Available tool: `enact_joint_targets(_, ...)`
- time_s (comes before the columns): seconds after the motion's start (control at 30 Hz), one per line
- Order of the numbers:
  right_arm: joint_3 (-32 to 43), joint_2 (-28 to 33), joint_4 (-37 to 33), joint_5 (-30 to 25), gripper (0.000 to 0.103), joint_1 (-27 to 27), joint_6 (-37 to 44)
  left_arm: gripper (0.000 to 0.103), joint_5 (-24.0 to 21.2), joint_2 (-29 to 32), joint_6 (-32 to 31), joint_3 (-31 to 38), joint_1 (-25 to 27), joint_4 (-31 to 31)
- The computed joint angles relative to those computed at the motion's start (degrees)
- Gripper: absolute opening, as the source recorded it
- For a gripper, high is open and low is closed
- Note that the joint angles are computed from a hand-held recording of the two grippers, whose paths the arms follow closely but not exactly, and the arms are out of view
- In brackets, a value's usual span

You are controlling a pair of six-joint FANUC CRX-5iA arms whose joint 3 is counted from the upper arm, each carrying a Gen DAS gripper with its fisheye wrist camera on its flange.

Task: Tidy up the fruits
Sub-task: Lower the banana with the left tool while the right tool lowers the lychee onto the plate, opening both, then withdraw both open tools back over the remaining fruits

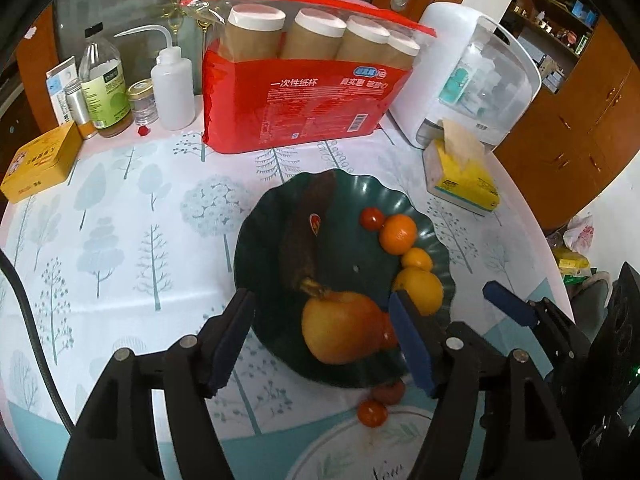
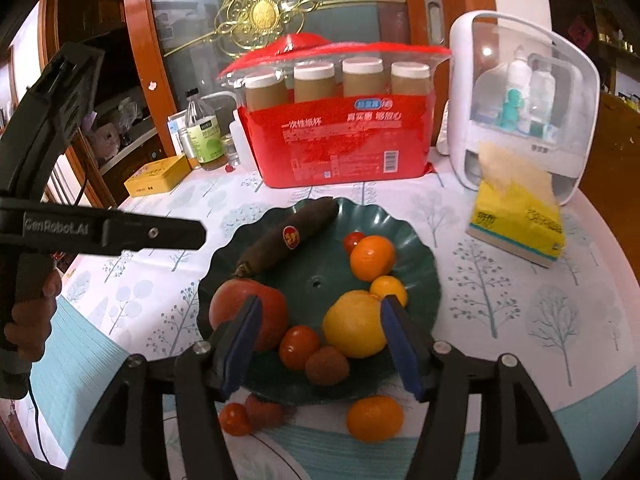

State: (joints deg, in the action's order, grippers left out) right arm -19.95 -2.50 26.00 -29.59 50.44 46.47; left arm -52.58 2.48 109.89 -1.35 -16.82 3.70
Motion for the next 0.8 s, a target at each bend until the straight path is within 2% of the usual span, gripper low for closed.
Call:
enact_joint_targets(0.2, -3.62, -4.17, 3.9, -1.1, 0.066, 0.79, -4.63, 0.071, -0.82, -2.47, 3.02, -0.54, -1.96, -1.8)
enact_joint_targets(0.33, -5.36, -6.71, 3.89, -2.4, 0.066, 1.37, -5.27, 0.072, -1.69, -3.75, 5.68, -0.61, -3.79, -3.84)
enact_joint_targets(0.8, -7.31, -11.65, -3.6, -6.37, 0.066, 1.77, 2.44, 0.072, -5.02, -5.03, 15.75, -2.14, -9.33, -8.73)
